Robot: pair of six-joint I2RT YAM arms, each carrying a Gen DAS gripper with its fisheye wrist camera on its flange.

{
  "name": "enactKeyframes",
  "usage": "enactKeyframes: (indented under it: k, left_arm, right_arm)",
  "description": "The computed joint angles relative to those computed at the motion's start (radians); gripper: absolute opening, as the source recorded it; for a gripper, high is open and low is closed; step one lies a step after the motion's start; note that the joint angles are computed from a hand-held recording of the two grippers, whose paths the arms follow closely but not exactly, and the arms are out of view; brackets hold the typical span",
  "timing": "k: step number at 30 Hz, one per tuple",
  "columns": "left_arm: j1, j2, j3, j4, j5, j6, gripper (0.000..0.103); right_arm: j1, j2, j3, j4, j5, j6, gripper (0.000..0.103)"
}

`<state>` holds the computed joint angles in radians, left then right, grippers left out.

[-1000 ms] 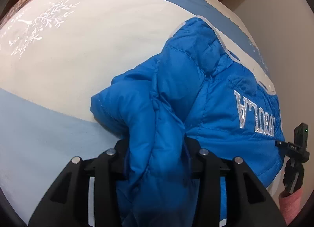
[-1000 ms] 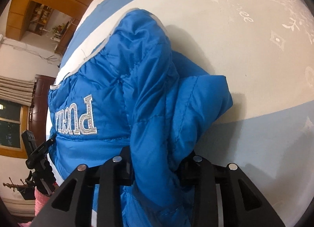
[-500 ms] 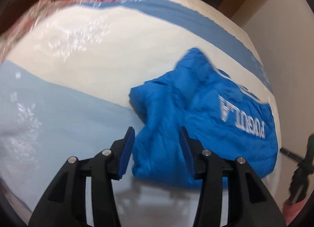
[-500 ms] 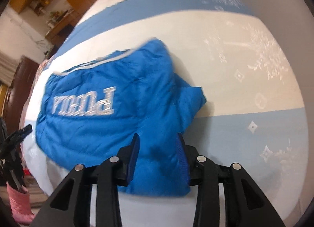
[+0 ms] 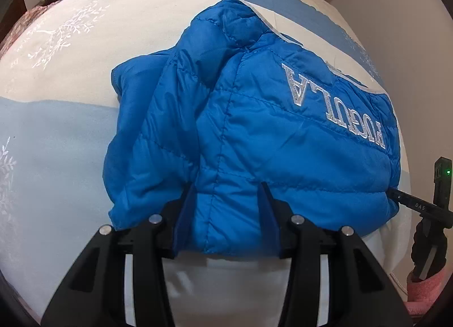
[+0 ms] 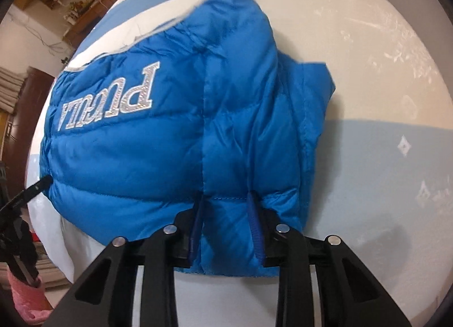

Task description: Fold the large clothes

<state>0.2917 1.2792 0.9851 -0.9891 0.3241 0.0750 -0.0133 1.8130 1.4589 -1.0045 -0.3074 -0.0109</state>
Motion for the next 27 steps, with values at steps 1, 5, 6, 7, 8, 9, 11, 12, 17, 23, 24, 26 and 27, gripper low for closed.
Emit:
enactKeyframes:
  k: [1, 5, 6, 7, 8, 9, 11, 12, 17, 23, 24, 26, 27]
  left_arm:
    - [0.0, -0.006, 0.003, -0.008, -0.002, -0.006, 0.045]
    - [0.086, -0.05, 0.048, -0.115, 0.039, 0.005, 0.05]
    - [0.132, -0.069, 0.052, -0.141, 0.055, 0.007, 0.052]
    - [0.179, -0.084, 0.05, -0.161, 0.073, 0.008, 0.055]
    - [0.231, -0.093, 0.044, -0.179, 0.093, 0.001, 0.056]
    - [0.283, -0.097, 0.03, -0.193, 0.123, -0.007, 0.057]
    - [0.379, -0.088, -0.011, -0.214, 0.223, -0.012, 0.057]
    - [0.416, -0.079, -0.031, -0.218, 0.273, -0.018, 0.056]
    - [0.497, -0.053, -0.142, -0.144, 0.406, -0.072, 0.055]
    - [0.47, -0.053, -0.186, -0.005, 0.404, -0.177, 0.055]
    - [0.466, -0.05, -0.191, 0.018, 0.4, -0.19, 0.055]
    - [0.47, -0.035, -0.196, 0.049, 0.401, -0.209, 0.055]
    - [0.475, -0.023, -0.198, 0.068, 0.408, -0.22, 0.056]
  right_arm:
    - [0.006, -0.003, 0.002, -0.003, 0.013, -0.011, 0.029]
    - [-0.009, -0.018, 0.052, -0.068, -0.006, -0.02, 0.03]
    - [-0.016, -0.032, 0.06, -0.078, -0.02, -0.026, 0.03]
    - [-0.022, -0.046, 0.07, -0.091, -0.027, -0.038, 0.03]
    - [-0.022, -0.048, 0.08, -0.1, -0.024, -0.045, 0.031]
    - [-0.023, -0.048, 0.091, -0.113, -0.017, -0.055, 0.031]
    - [-0.023, -0.04, 0.097, -0.119, -0.005, -0.071, 0.031]
    - [-0.022, -0.035, 0.095, -0.117, 0.01, -0.081, 0.031]
    - [-0.036, 0.009, 0.103, -0.125, 0.022, -0.11, 0.03]
    - [-0.019, 0.024, 0.109, -0.127, 0.048, -0.126, 0.029]
    - [-0.019, 0.027, 0.109, -0.127, 0.047, -0.128, 0.029]
    - [-0.019, 0.035, 0.108, -0.124, 0.041, -0.125, 0.029]
    - [-0.009, 0.045, 0.111, -0.118, 0.038, -0.11, 0.029]
